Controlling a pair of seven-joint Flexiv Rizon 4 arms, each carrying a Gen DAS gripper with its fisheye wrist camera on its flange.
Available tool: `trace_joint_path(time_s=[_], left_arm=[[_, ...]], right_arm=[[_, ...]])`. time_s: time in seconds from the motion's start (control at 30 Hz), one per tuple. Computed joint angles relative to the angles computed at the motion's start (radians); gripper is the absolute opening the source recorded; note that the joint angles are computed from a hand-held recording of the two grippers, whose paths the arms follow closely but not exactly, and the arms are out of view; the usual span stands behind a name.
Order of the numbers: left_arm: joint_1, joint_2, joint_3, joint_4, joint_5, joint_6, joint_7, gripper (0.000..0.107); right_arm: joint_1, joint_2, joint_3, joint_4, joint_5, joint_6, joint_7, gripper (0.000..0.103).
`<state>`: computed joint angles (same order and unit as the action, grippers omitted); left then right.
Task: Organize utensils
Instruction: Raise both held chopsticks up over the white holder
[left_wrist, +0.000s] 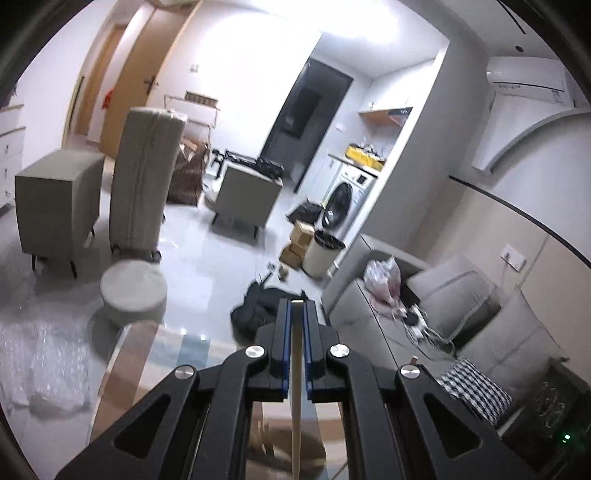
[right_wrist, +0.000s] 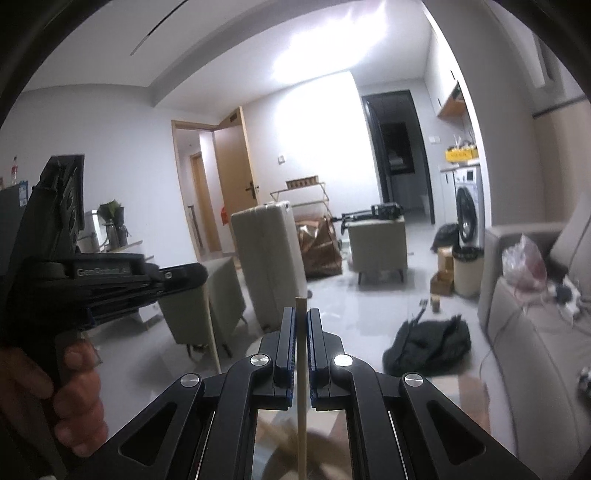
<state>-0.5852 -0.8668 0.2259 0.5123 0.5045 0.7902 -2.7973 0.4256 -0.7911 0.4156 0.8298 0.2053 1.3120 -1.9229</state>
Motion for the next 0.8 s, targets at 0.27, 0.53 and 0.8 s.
trace_joint_path(time_s=[0.27,0.53,0.8], left_arm=[[0.053,-0.108,-0.024,-0.099,-0.056,0.035,-0.016,0.001],[0.033,-0.098,-0.008,-0.06,-0.051,0.045,0.021,0.001],[0.019,-0.087,-0.006,-0.05,-0.048,0.026,0.074,0.001]], right_arm=[[0.043,-0.158,-0.037,-0.234,0.006,-0.059,0.002,0.005],[0.044,-0.176,-0.064,-0.188,0.005,-0.011,0.021,0.005],[0.033,-0.165,-0.02,-0.14,-0.016,0.059,-0.061,0.005]])
